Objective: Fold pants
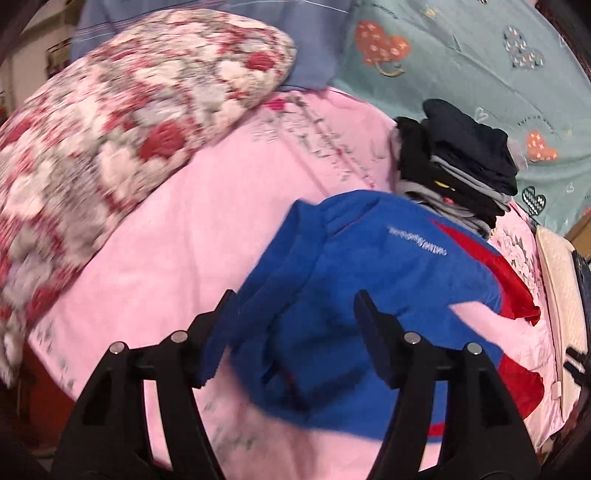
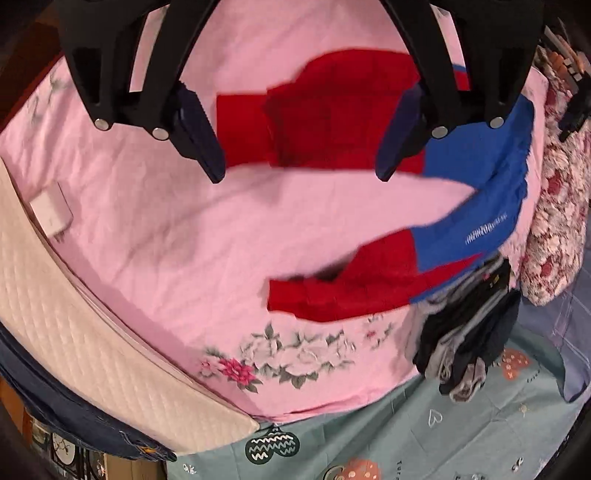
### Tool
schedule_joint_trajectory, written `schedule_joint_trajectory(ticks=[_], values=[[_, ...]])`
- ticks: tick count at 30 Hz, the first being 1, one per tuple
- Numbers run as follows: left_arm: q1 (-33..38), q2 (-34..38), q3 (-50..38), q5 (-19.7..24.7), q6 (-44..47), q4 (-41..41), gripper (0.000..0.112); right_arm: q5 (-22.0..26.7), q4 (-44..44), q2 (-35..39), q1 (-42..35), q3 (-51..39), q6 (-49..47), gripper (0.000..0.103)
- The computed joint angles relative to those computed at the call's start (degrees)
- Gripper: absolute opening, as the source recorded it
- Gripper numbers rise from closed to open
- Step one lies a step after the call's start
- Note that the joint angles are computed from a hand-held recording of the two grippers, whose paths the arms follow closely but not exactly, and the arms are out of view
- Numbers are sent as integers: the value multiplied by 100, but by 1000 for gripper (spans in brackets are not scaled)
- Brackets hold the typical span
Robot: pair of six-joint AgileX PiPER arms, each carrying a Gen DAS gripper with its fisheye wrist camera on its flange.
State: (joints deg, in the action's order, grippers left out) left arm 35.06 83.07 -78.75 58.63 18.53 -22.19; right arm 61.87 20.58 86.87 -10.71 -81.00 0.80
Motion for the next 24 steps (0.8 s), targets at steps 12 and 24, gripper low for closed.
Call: schedule_joint_trajectory(ticks=[12, 24], values=[[-1355, 3198, -2472, 606, -926, 590, 23, 457, 564, 3265, 146, -2972, 702, 15], [-1290, 3210, -2286, 156, -810, 632, 15, 628, -1460, 3489, 757, -3213, 779, 23]])
